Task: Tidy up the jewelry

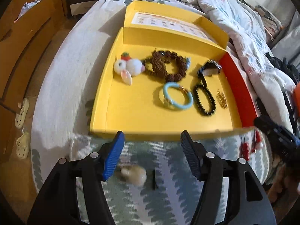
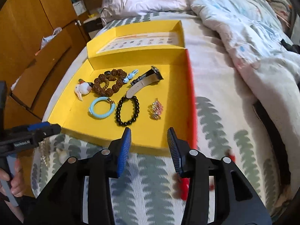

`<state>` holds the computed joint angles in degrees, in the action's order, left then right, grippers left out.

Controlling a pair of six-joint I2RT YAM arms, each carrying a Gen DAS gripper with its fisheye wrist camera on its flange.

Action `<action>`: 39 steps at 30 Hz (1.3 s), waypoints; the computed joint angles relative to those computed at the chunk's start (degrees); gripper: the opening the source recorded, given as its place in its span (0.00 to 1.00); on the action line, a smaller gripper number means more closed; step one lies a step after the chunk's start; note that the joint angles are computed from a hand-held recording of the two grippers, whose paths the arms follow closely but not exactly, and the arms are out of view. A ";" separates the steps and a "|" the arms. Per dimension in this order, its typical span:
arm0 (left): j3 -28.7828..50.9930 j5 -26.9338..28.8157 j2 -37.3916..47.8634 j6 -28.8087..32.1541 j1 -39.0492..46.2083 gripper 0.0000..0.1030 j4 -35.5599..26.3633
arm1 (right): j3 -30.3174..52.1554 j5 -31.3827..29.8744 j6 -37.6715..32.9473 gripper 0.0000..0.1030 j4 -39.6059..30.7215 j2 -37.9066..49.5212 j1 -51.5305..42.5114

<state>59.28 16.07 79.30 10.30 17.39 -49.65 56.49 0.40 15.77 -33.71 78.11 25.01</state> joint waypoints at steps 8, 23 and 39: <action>9.78 0.72 12.47 -2.50 0.53 0.68 2.76 | 7.66 0.63 -0.35 0.43 0.60 13.43 -0.55; 22.85 0.72 27.06 -2.13 -0.77 0.68 2.38 | 12.91 -1.12 -1.11 0.43 0.08 20.37 -2.20; 26.44 -4.94 32.03 -4.88 -4.13 0.68 2.97 | 15.04 -0.53 -3.20 0.42 -0.14 22.93 -1.99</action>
<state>85.72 11.13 111.33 5.42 13.26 -46.68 71.53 -0.13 12.57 -33.85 101.04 23.02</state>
